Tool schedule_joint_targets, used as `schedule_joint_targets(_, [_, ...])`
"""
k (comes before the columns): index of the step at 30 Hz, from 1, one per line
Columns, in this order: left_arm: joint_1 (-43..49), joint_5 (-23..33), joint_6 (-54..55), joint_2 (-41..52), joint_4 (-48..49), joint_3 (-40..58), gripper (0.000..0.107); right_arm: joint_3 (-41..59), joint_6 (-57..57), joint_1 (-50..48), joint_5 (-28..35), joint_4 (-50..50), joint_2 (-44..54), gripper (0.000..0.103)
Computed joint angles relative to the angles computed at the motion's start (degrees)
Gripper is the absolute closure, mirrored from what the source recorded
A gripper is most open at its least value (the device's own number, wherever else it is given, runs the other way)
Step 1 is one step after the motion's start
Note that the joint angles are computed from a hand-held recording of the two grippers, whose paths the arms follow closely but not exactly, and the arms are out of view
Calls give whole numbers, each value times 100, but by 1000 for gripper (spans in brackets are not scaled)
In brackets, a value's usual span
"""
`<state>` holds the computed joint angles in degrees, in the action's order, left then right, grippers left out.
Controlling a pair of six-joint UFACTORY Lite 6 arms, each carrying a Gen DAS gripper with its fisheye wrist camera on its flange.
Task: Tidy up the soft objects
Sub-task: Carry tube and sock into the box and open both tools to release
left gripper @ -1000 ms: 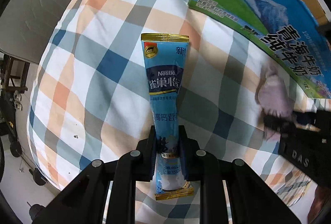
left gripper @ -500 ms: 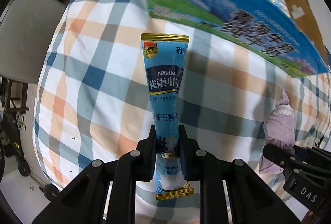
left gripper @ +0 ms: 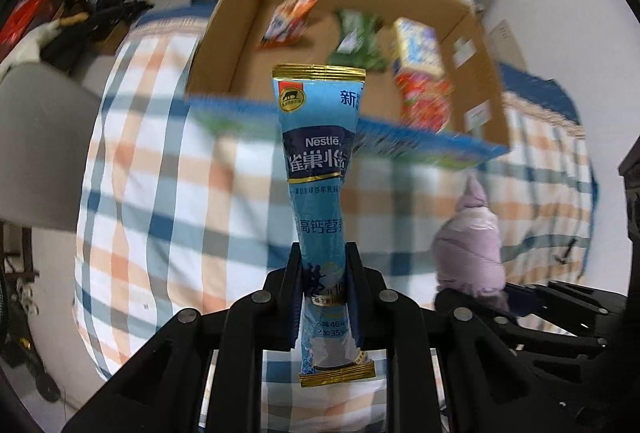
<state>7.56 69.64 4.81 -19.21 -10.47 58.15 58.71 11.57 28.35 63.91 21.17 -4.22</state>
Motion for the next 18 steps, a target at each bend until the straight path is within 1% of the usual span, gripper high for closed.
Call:
schedule_joint_targets(1, [108, 184, 148, 214, -118, 367, 91, 115, -100, -157, 162, 6, -81, 65])
schedule_joint_targets(4, [121, 389, 230, 1137, -221, 1566, 91, 910, -42, -203, 507, 18, 62, 65])
schedule_joint_targets(6, [161, 467, 209, 1686, -189, 2297, 91, 1599, 30, -281, 734, -37, 370, 65])
schedule_joint_targets(7, [173, 500, 186, 2034, -157, 2743, 91, 1886, 213, -44, 668, 10, 574, 65])
schedule_joint_targets(9, [244, 612, 189, 2631, -132, 3461, 91, 2572, 287, -106, 853, -78, 959, 65])
schedule_joint_targets(12, [231, 855, 132, 3732, 12, 4715, 91, 3839, 430, -144, 1065, -247, 1885, 65])
schedule_joint_targets(14, [184, 1109, 65, 4545, 134, 5621, 91, 4703, 526, -207, 1311, -335, 2509, 65])
schedule_joint_targets(15, [198, 1196, 39, 4809, 154, 5916, 91, 5085, 586, -228, 1425, -417, 2777, 65])
schedule_joint_targets(18, [158, 1689, -75, 5975, 252, 7283, 91, 6426, 779, -321, 1891, -482, 3756, 65])
